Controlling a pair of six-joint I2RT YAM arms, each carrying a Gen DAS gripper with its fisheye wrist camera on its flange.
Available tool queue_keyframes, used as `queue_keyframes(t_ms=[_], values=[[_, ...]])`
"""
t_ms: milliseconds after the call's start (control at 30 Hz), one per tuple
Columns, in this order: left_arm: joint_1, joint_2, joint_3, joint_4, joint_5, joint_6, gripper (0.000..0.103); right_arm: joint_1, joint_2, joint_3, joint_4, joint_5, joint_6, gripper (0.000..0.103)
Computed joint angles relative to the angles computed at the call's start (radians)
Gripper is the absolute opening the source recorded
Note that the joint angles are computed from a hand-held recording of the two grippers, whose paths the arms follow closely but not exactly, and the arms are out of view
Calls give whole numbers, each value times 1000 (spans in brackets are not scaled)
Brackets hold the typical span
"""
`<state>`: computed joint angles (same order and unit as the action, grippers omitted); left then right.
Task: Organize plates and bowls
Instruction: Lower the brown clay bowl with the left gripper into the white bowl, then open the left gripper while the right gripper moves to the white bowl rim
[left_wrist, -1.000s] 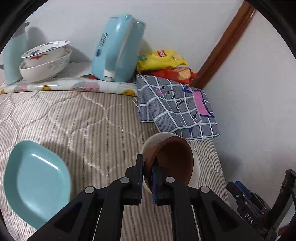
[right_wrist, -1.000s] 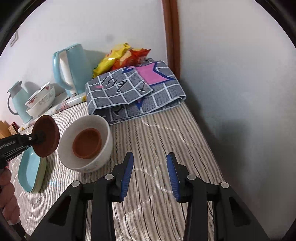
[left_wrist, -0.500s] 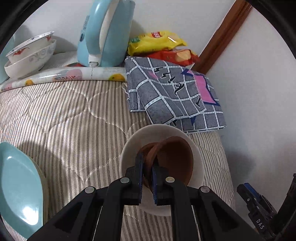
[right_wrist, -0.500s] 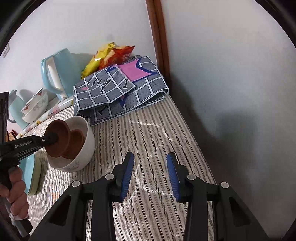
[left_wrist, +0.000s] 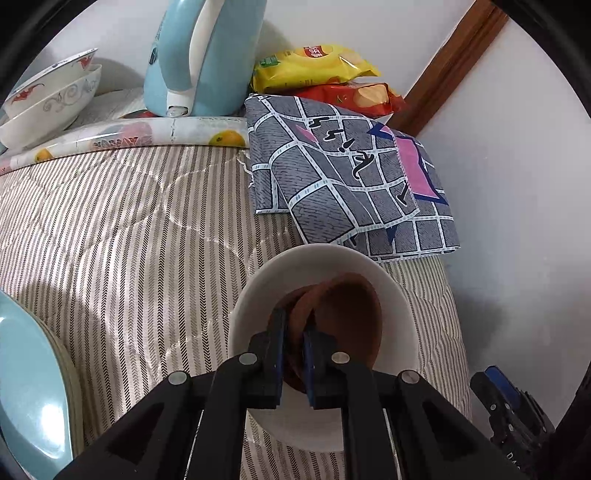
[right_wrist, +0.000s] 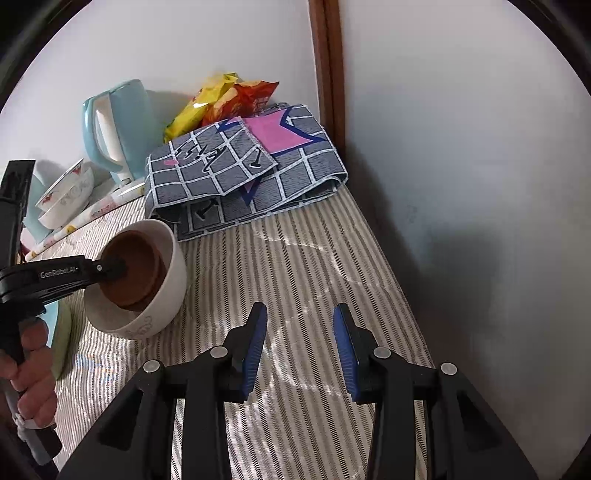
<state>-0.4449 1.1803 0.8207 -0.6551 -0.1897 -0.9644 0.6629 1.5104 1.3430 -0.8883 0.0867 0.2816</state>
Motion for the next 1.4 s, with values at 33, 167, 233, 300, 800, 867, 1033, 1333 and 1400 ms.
queue_keyframes(t_ms=[33,167,233,300,800,867,1033,1333,1400], values=[[2,-2,-1,2,5,1,9,2,1,3,0,1,0,37],[11,-7,-3,5,30,14,13,12,12,18,-6,-6,6,37],[18,-12,-3,4,54,24,16,23,20,27,-12,-6,9,37],[23,-20,1,-8,74,32,19,37,24,39,-22,-2,14,37],[33,-156,25,-162,-26,58,25,127,173,215,-23,-74,39,37],[54,-158,13,-161,-12,68,25,135,195,231,-19,-94,43,37],[92,-143,-16,-142,23,91,25,153,259,275,-29,-89,47,36],[116,-89,-34,-100,62,132,26,174,351,343,-80,-45,50,28],[108,-70,-30,-97,52,137,26,185,377,368,-100,-14,44,28]])
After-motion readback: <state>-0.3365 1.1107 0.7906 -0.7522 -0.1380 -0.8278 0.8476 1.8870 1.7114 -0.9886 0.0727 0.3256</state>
